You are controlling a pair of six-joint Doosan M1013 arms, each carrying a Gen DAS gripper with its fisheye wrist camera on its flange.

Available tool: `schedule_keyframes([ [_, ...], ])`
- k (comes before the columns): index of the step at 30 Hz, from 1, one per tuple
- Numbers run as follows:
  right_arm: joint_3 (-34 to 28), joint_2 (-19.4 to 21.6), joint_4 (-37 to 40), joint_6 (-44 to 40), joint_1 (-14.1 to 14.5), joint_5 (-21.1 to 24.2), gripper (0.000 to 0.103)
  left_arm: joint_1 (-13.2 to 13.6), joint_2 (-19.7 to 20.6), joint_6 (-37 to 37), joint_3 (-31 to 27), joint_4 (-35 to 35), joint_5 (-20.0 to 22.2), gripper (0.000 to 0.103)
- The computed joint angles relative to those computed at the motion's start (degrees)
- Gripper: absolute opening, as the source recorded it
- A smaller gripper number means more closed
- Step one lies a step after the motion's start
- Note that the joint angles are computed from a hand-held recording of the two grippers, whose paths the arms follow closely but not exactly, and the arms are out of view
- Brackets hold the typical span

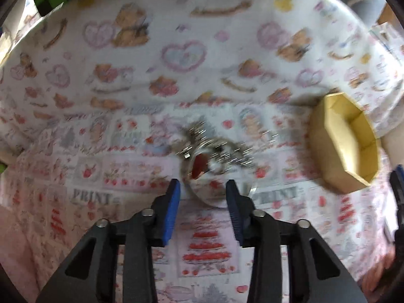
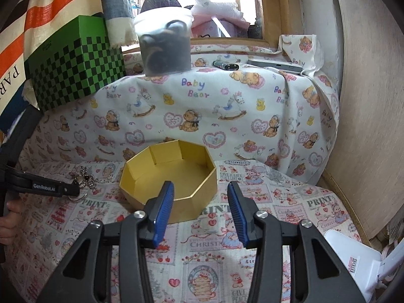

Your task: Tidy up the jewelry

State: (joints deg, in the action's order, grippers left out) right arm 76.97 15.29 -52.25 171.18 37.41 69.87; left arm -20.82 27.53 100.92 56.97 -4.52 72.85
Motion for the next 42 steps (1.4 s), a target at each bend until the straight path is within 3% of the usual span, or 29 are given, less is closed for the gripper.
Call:
schedule_keyframes([
  [1, -0.05, 0.05, -0.07, -0.24, 0.04, -0.07, 0.042, -0.14, -0.17, -0.08, 0.44, 0.60, -0.76, 0.025],
  [3, -0.12, 0.16, -0.40, -0.59, 0.20, 0.03, 0.042, -0.50, -0.60, -0.68, 1.23, 2.68, -2.28, 0.008],
  [6, -0.18, 0.27, -1.26, -0.77, 0.48, 0.53, 0.042, 0.17, -1.18, -2.06, 2.16, 1.25, -2.15, 0.002],
  [21, -0.26, 0.28, -1.31, -1.10, 0.58, 0.40, 0.042, 4.07, -9.47, 8.12, 9.13, -13.71, -6.47, 0.002],
  [26, -0.23, 0.27, -0.65, -1.72, 0.43, -0.61, 0.043, 4.18, -10.21, 5.70, 11.95, -8.33, -15.21, 0.002],
  [28, -0.33, 0.35, -0.41, -2.11, 0.42, -0.78, 0.043, 4.93, -10.50, 7.33, 13.14, -10.38, -17.18, 0.002],
  [33, -0.77, 0.65, 0.14, -4.07, 0.51, -1.25, 0.062, 7.10, -10.17, 10.56, 14.02, -18.39, -17.01, 0.003],
  [37, -0.61, 0.48, 0.38, -4.51, 0.72, -2.50, 0.092, 6.85, -11.18, 11.16, 16.52, -16.52, -21.94, 0.003],
  [42, -1.61, 0.73, 1.77, -6.86, 0.83, -2.92, 0.093, 7.57, -11.12, 10.93, 16.74, -17.91, -23.72, 0.003],
])
